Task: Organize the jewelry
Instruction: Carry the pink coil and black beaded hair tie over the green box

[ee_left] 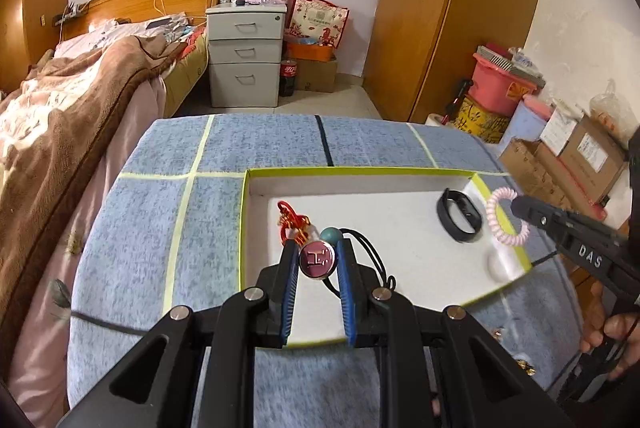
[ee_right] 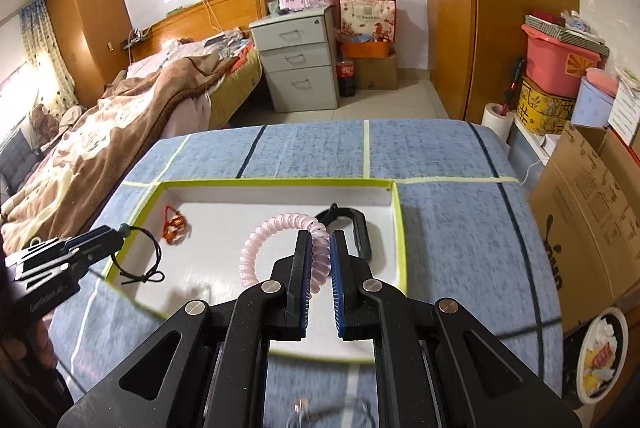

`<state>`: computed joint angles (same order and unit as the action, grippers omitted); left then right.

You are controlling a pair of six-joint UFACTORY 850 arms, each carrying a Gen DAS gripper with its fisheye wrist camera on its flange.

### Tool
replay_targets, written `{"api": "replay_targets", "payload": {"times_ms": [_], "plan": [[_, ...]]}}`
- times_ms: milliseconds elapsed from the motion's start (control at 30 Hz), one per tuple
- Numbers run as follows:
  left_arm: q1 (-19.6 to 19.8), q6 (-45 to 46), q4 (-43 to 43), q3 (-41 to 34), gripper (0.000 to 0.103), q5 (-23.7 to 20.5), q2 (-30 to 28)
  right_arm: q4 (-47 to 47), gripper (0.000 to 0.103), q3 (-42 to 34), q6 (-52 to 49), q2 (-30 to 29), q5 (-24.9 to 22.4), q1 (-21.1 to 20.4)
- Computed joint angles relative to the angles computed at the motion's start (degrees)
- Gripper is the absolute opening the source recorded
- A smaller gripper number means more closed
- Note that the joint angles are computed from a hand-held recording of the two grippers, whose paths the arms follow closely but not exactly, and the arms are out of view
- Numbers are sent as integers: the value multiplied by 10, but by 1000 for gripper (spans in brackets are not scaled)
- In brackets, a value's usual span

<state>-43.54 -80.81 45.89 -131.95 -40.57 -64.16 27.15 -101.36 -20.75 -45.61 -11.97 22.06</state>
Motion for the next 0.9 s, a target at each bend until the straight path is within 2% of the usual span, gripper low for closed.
{"api": "replay_targets", "payload": {"times_ms": [200, 300, 533, 900], "plan": [[10, 58, -50, -70, 20, -17, -45, -58, 10, -81, 52, -55, -37, 4], [14, 64, -65, -78, 20, -17, -53, -72, 10, -133, 73, -90, -73, 5], [21, 85, -96, -100, 20, -27, -72, -101, 10, -214, 103, -143, -119, 6], [24, 104, -123, -124, 21, -37, -90, -144, 10, -276, 132, -182, -156, 10]]}}
